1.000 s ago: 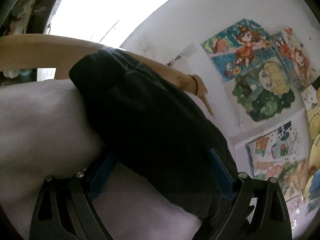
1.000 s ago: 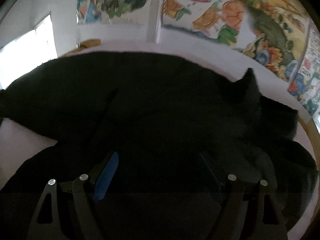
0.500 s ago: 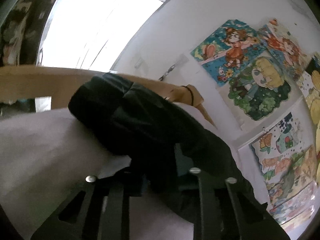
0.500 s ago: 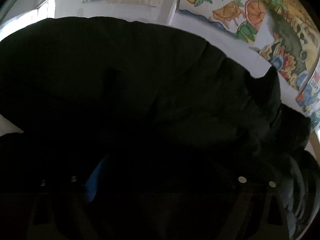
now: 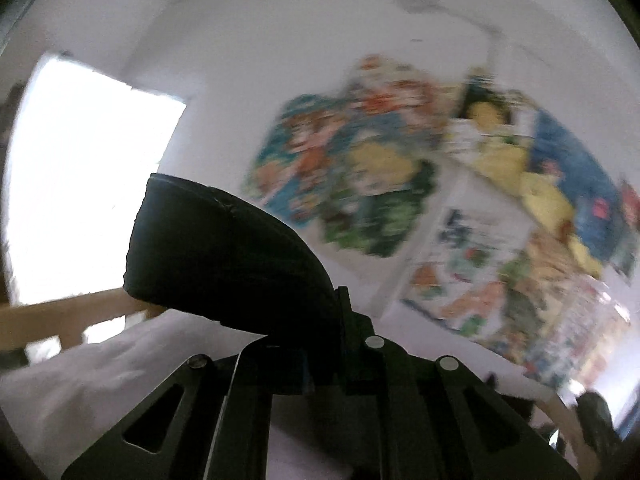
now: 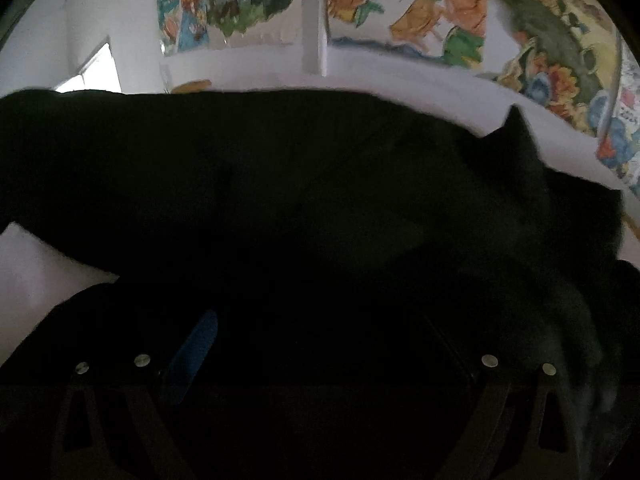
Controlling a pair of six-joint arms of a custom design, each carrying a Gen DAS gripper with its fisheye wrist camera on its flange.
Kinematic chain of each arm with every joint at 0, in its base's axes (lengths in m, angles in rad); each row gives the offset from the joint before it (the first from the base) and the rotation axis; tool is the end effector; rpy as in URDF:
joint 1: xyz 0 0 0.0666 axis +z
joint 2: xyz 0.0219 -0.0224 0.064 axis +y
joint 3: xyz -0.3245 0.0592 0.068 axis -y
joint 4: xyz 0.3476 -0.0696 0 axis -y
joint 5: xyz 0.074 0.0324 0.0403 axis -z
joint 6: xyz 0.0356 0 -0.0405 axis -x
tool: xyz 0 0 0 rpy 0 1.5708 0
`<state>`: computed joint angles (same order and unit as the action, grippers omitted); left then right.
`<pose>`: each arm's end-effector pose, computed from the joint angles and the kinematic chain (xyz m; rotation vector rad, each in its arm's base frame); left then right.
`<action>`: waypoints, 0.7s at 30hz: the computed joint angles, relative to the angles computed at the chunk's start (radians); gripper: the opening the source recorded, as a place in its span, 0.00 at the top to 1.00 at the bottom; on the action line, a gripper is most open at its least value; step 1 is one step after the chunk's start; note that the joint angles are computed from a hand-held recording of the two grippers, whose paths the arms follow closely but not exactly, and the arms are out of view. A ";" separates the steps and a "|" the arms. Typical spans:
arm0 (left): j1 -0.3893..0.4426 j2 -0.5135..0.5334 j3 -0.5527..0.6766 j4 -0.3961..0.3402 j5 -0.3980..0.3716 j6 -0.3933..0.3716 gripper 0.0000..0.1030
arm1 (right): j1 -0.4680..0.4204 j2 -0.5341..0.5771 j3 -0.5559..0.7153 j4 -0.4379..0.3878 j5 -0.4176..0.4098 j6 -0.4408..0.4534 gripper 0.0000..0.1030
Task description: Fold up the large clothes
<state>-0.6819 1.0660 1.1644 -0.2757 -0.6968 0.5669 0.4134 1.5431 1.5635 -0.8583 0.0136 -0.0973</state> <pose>0.3015 -0.2158 0.4636 -0.4040 1.6686 -0.3195 0.4597 0.2007 0.3824 -0.3747 2.3911 0.2187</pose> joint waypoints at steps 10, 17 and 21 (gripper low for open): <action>-0.243 0.173 0.249 0.079 0.065 -0.288 0.93 | -0.168 -0.311 -0.183 -0.043 -0.019 0.050 0.04; -0.345 0.364 0.470 0.002 0.130 -0.363 0.93 | -0.347 -0.484 -0.306 -0.086 -0.111 0.049 0.04; -0.382 0.503 0.618 -0.085 0.176 -0.357 0.94 | -0.490 -0.520 -0.324 -0.102 -0.239 0.024 0.04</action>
<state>-1.0638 1.5685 1.7822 -0.3609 -0.5205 0.2099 -0.0771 1.0235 1.2399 -0.9602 -0.2256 -0.0730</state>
